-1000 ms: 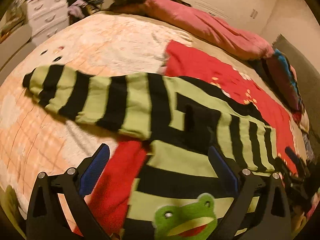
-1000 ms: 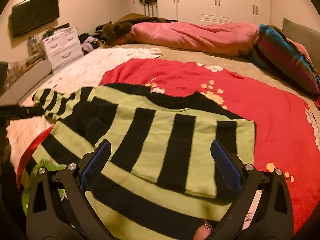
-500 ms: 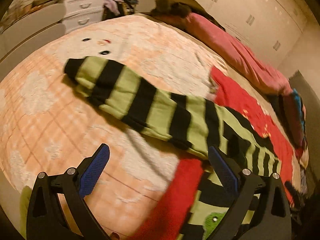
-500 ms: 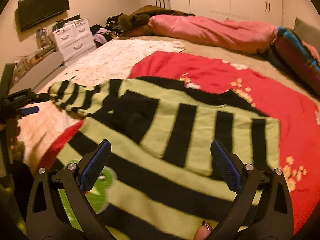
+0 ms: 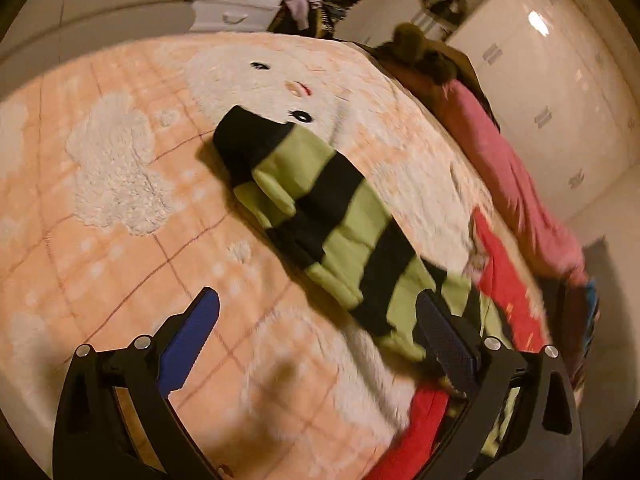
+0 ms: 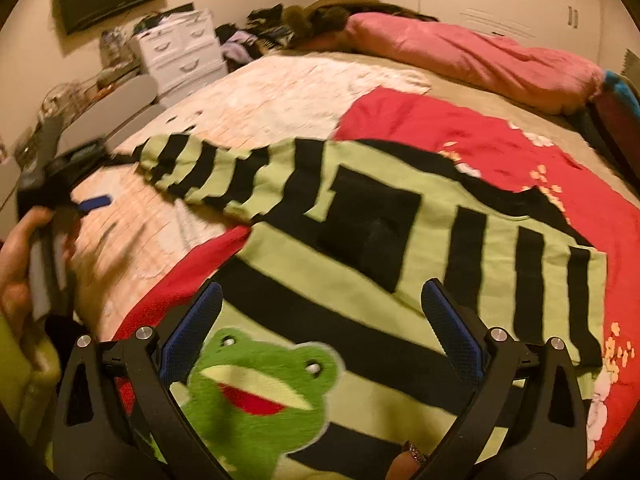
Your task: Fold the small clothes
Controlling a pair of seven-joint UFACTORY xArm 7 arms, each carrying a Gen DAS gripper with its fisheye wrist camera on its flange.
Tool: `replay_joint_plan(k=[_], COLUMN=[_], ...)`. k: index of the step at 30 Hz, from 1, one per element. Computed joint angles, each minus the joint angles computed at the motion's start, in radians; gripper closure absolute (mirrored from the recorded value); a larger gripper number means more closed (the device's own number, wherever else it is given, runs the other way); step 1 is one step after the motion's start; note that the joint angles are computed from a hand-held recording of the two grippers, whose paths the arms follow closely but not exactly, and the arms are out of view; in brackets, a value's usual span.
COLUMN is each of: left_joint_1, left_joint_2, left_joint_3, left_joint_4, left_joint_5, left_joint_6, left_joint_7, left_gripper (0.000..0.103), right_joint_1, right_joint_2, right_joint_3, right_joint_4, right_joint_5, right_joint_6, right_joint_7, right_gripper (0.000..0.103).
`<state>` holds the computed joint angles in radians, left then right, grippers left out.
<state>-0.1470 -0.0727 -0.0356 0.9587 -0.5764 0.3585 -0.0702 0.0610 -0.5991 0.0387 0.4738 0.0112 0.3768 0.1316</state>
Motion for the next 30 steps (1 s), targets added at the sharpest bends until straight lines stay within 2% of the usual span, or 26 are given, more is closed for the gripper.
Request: replay_joint_plan(k=[3, 4, 6, 7, 12, 15, 17, 18, 20, 21, 22, 24, 26, 29, 30], left_joint_1=[0.000, 0.007, 0.032, 0.044, 0.080, 0.097, 0.104, 0.107, 0.109, 0.128, 0.153, 0.169, 0.178, 0.154, 0.135], left_joint_2=[0.059, 0.078, 0.122, 0.141, 0.223, 0.276, 0.310, 0.331, 0.349, 0.356, 0.359, 0.350, 0.321, 0.234, 0.200], left_joint_3=[0.011, 0.008, -0.002, -0.011, -0.048, -0.069, -0.083, -0.092, -0.101, -0.126, -0.156, -0.181, -0.206, -0.216, -0.211], left_joint_4=[0.036, 0.053, 0.097, 0.113, 0.186, 0.232, 0.261, 0.280, 0.293, 0.295, 0.295, 0.291, 0.287, 0.262, 0.246], left_joint_5=[-0.184, -0.259, -0.437, -0.483, -0.493, -0.479, -0.447, -0.434, -0.393, -0.415, -0.467, -0.513, -0.588, -0.684, -0.681], left_joint_6=[-0.017, -0.013, 0.014, 0.017, 0.003, -0.016, -0.036, -0.054, -0.080, -0.100, -0.112, -0.131, -0.160, -0.197, -0.210], left_joint_7=[0.110, 0.160, 0.265, 0.287, 0.279, 0.247, 0.219, 0.214, 0.181, 0.198, 0.240, 0.286, 0.380, 0.532, 0.561], left_gripper=[0.008, 0.020, 0.035, 0.035, 0.035, 0.027, 0.027, 0.030, 0.053, 0.082, 0.090, 0.095, 0.096, 0.096, 0.096], right_joint_1=[0.000, -0.008, -0.017, -0.020, -0.048, -0.058, -0.066, -0.068, -0.077, -0.080, -0.082, -0.087, -0.095, -0.104, -0.115], right_joint_2=[0.001, -0.004, -0.014, -0.015, -0.024, -0.033, -0.040, -0.042, -0.049, -0.053, -0.053, -0.059, -0.066, -0.091, -0.105], right_joint_3=[0.025, 0.037, 0.044, 0.042, 0.040, 0.037, 0.039, 0.039, 0.041, 0.041, 0.041, 0.036, 0.028, -0.002, -0.008], right_joint_4=[0.001, -0.002, -0.009, -0.011, -0.020, -0.021, -0.022, -0.022, -0.024, -0.026, -0.025, -0.029, -0.035, -0.056, -0.065], right_joint_5=[-0.017, -0.029, -0.044, -0.048, -0.068, -0.079, -0.088, -0.092, -0.102, -0.107, -0.110, -0.116, -0.120, -0.110, -0.112], right_joint_6=[0.024, 0.038, 0.058, 0.065, 0.103, 0.119, 0.128, 0.132, 0.142, 0.145, 0.146, 0.150, 0.155, 0.162, 0.163], right_joint_7=[0.012, 0.020, 0.034, 0.039, 0.072, 0.087, 0.096, 0.099, 0.107, 0.110, 0.112, 0.114, 0.113, 0.098, 0.096], right_gripper=[0.009, 0.009, 0.009, 0.009, 0.009, 0.009, 0.009, 0.009, 0.009, 0.009, 0.009, 0.009, 0.009, 0.009, 0.009])
